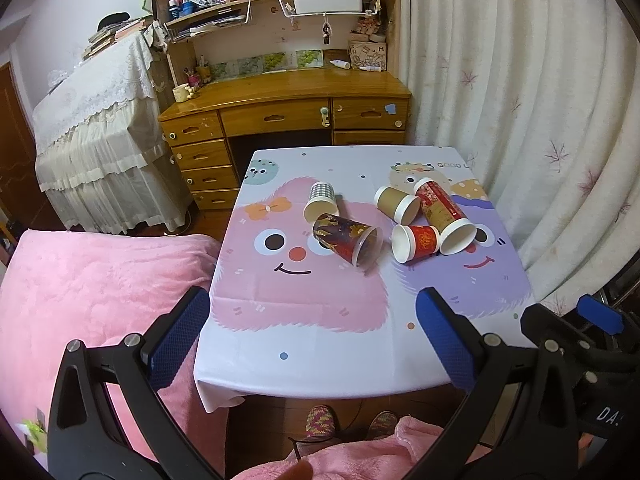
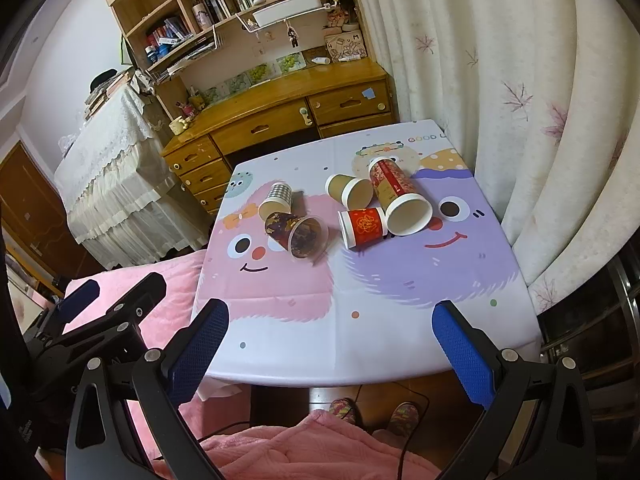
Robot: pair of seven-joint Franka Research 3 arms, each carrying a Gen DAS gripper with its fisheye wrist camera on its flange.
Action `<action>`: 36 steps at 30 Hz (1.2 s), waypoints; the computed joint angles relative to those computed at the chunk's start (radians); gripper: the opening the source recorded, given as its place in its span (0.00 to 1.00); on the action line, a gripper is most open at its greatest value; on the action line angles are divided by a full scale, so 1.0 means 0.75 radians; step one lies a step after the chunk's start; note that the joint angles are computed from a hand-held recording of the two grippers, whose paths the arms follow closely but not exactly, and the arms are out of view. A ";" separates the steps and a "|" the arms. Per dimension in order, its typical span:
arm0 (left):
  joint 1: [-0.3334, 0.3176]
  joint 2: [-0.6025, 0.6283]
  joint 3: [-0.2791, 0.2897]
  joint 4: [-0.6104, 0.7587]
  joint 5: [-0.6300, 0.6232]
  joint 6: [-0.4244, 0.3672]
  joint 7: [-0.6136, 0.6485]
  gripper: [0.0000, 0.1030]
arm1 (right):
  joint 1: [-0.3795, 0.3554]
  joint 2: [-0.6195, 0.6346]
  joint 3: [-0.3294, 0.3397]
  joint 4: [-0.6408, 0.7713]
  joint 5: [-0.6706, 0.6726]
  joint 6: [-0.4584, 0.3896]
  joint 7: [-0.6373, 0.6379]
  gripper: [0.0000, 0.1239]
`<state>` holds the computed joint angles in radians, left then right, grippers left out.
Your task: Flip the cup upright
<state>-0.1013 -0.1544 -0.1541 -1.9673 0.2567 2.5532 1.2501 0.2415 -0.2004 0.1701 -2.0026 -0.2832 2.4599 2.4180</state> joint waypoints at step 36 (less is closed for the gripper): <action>0.107 0.234 0.077 0.167 -0.698 0.014 0.902 0.99 | 0.204 0.250 0.008 0.283 -0.566 -0.252 0.564 0.83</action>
